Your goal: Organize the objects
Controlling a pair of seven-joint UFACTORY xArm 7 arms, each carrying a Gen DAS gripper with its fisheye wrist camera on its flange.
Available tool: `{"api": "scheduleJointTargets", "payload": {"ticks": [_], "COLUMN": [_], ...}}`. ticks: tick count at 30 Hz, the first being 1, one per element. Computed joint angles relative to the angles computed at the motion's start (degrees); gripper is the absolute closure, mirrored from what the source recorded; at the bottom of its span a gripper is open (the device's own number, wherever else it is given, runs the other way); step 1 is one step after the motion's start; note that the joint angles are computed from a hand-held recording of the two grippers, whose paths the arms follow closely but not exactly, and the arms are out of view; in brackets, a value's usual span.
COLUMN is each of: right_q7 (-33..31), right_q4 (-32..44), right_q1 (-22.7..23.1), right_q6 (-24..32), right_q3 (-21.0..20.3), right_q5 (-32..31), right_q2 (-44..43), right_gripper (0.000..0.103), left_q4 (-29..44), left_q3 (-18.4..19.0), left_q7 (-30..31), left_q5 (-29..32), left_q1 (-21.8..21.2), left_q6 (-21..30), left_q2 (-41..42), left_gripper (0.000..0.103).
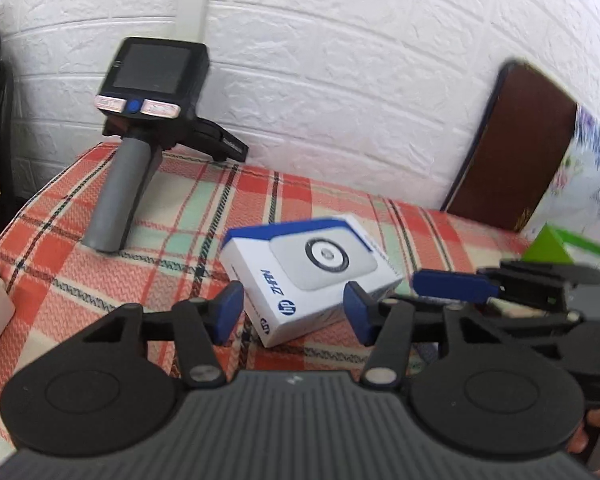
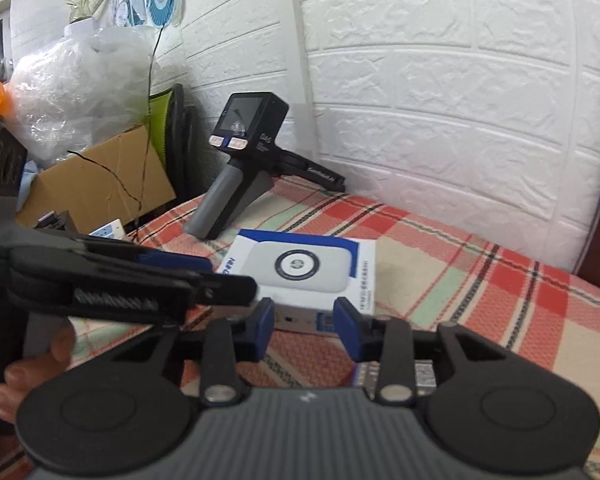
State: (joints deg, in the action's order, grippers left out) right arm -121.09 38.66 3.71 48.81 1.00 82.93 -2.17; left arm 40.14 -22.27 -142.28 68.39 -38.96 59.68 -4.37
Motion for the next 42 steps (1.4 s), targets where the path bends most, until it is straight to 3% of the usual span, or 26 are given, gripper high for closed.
{"api": "scheduleJointTargets", "payload": {"ticks": [2,5,6,7,11,13,14,16,18,23,26,34,38,42], "right_q7": [-1.1,1.0,3.0,4.4,2.5,4.8,6.1,4.8,2.7,-4.6,-7.1,-1.5,-3.0,-3.2], "right_q4": [0.3,2.6,3.7,4.7,7.0,8.9,9.5,8.9,7.5,-0.2,-5.8,-14.4,-15.8,-13.9], "right_q1": [0.0,0.2,0.4,0.6,2.6,3.3,3.0,3.4,2.6,0.9,0.0,-8.7,-14.3,-20.0], "right_q6": [-1.0,-2.4,-2.6,-2.6,-7.5,-8.4,-7.5,-10.0,-9.1,-4.5,-2.6,4.6,5.8,7.2], "right_q3": [0.0,0.6,1.0,1.4,4.1,5.0,5.3,6.1,5.8,2.8,-0.2,-11.6,-16.9,-20.8], "right_q5": [2.1,1.5,-0.3,-2.1,-2.4,-4.6,-6.1,-4.0,-1.3,4.8,4.9,-12.1,-19.5,-24.8], "right_q2": [0.4,3.0,4.2,5.4,8.9,11.1,11.7,11.2,9.7,-0.1,-7.3,-18.3,-18.3,-13.5], "right_gripper": [0.050,0.034,0.017,0.010,0.005,0.009,0.010,0.018,0.026,0.026,0.026,0.026,0.026,0.026], "left_q4": [-1.8,-5.9,-7.1,-7.9,-7.8,-6.8,-6.1,-4.9,-4.9,-3.5,-1.3,10.6,17.3,25.3], "left_q3": [-0.3,1.1,1.5,2.0,3.2,4.0,4.2,3.8,3.1,-0.3,-2.4,-3.9,-1.6,1.1], "left_q7": [-2.4,-6.1,-7.4,-8.5,-13.0,-16.0,-15.8,-14.0,-14.1,-12.8,-12.6,-14.6,-15.4,-10.0], "left_q5": [-1.4,-0.9,0.1,1.4,9.0,13.8,13.7,11.7,10.5,8.0,6.7,7.7,10.5,11.3], "left_q1": [-0.2,2.2,3.4,4.8,9.3,10.7,10.7,10.0,8.8,5.4,3.0,-6.1,-9.6,-11.7], "left_q6": [0.5,-5.8,-8.6,-11.4,-19.0,-21.5,-21.1,-18.4,-16.2,-9.6,-6.5,-1.6,-5.2,-11.2], "left_q2": [-2.5,-6.4,-7.1,-7.4,-4.9,-3.0,-2.0,-1.2,-2.1,-4.2,-3.7,9.4,17.5,25.5], "left_gripper": [0.038,0.036,0.036,0.036,0.036,0.036,0.034,0.035,0.035,0.035,0.035,0.035,0.034,0.034]}}
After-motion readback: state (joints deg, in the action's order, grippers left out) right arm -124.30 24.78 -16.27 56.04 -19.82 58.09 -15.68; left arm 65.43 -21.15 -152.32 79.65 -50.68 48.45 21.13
